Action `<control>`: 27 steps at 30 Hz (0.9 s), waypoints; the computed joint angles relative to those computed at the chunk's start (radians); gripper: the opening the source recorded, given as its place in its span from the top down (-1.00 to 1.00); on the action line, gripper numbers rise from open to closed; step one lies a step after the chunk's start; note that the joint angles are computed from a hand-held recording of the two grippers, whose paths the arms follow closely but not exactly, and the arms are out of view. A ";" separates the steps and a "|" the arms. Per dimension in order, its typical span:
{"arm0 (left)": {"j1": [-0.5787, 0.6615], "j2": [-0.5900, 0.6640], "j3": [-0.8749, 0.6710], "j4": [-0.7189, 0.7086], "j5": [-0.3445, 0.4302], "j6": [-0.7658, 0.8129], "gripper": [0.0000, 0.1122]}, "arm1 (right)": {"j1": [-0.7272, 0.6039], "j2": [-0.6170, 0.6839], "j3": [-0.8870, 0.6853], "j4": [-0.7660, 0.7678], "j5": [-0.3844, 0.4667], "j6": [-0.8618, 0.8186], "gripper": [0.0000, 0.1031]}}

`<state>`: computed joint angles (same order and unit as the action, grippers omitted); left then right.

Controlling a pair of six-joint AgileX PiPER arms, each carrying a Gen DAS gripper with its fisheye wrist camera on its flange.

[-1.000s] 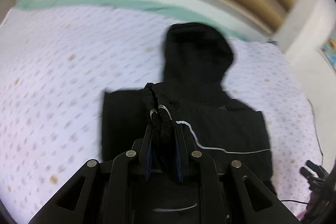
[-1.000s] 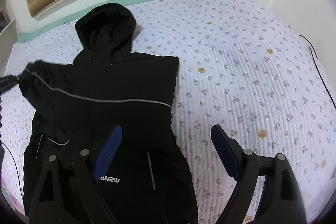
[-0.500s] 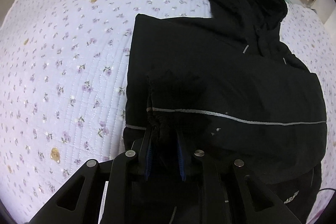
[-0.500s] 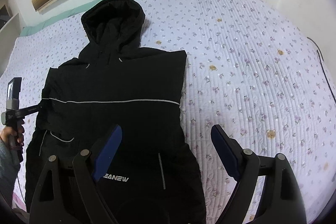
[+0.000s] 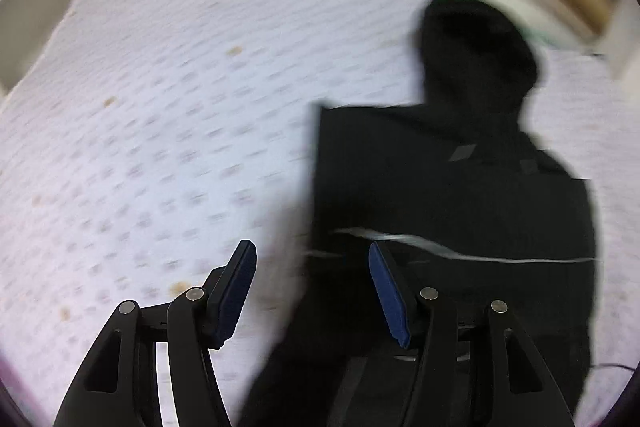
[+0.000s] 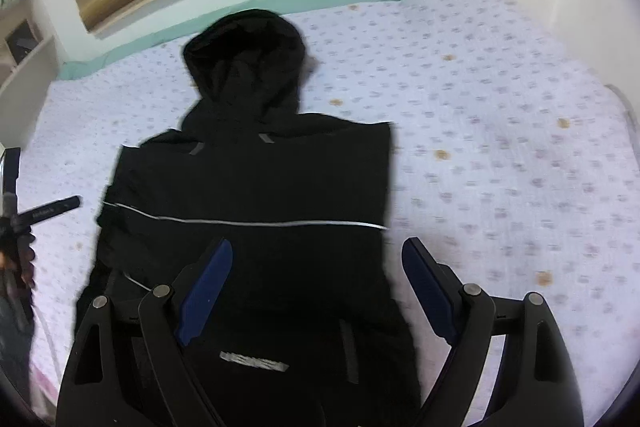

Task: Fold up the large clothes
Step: 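Grasp the jacket hem with both grippers and lift it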

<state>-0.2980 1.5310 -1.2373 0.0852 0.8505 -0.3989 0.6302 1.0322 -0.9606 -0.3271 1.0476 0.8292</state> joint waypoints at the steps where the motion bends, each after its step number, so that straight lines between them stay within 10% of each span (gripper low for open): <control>1: -0.025 -0.004 0.001 -0.032 -0.019 0.022 -0.06 | -0.024 0.023 0.009 0.041 -0.050 -0.021 -0.70; 5: -0.154 0.074 -0.029 -0.102 -0.065 0.091 -0.06 | -0.088 0.189 0.033 0.212 -0.231 -0.122 -0.70; 15: -0.193 0.307 -0.025 -0.083 -0.128 0.043 0.04 | -0.129 0.510 0.018 0.280 -0.355 -0.191 -0.70; 27: -0.124 0.292 -0.197 -0.234 -0.047 0.194 0.07 | -0.147 0.561 -0.223 0.255 -0.213 -0.269 -0.72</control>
